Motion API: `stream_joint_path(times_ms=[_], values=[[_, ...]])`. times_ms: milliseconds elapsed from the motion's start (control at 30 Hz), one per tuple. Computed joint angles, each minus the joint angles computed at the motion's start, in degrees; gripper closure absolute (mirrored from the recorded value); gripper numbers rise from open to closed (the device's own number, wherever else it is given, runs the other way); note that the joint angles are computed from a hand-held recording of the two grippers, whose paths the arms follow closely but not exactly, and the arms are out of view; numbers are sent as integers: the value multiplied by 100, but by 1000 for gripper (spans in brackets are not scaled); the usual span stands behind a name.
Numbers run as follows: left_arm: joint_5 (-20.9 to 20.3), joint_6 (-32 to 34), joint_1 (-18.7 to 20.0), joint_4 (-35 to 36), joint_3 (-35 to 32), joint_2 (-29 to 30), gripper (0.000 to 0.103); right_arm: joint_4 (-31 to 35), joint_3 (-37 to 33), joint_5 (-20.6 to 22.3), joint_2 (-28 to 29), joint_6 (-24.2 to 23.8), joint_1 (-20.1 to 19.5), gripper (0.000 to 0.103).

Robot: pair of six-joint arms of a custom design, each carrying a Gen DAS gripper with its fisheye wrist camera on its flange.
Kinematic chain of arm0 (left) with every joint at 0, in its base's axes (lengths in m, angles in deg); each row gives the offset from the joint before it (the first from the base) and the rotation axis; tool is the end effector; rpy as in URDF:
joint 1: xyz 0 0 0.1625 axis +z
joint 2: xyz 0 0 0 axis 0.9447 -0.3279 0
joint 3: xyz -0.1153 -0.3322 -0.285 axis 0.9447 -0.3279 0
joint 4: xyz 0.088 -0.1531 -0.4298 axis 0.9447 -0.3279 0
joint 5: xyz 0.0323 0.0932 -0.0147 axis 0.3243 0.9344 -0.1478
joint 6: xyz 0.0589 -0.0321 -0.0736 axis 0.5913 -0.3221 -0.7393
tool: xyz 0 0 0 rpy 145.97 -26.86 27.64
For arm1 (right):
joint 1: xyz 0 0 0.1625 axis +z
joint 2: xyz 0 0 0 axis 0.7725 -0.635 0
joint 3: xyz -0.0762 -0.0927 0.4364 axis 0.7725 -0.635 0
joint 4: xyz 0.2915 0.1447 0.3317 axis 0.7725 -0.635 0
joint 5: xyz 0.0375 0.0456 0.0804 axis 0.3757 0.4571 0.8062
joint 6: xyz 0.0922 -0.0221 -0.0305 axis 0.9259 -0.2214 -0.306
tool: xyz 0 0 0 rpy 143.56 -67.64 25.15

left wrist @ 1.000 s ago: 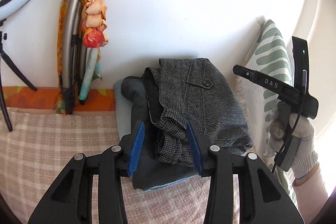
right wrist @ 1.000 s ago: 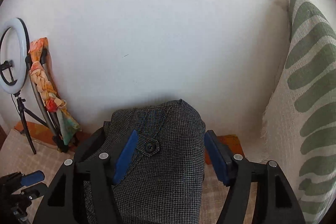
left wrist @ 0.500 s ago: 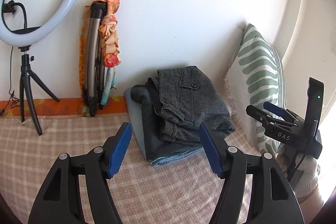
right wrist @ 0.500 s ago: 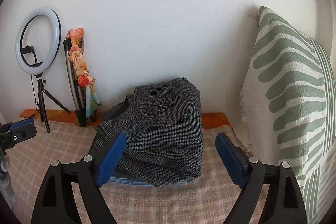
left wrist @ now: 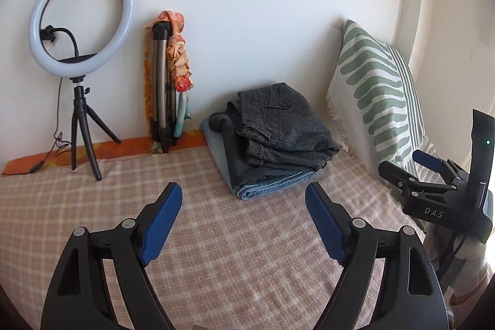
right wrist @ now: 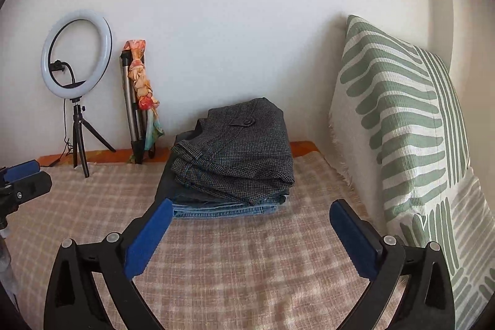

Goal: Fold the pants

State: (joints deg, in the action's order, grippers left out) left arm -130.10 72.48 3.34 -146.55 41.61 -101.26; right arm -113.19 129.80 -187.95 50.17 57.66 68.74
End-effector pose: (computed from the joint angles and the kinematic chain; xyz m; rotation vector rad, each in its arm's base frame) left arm -0.0699 -0.7891 0.4215 1.1851 2.5121 -0.8150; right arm 0.4249 -0.6713 0.0843 0.0331 -1.9429 1.1901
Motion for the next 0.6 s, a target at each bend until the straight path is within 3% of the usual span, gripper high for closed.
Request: stream_joint_path(times_ms=[300,600], values=[[429,348,115,-592,510,-267,16,109,242,-87,96,681,142,0],[591,307,282,-626,405,-120,16,-28,217,-87,274,818,92,0]])
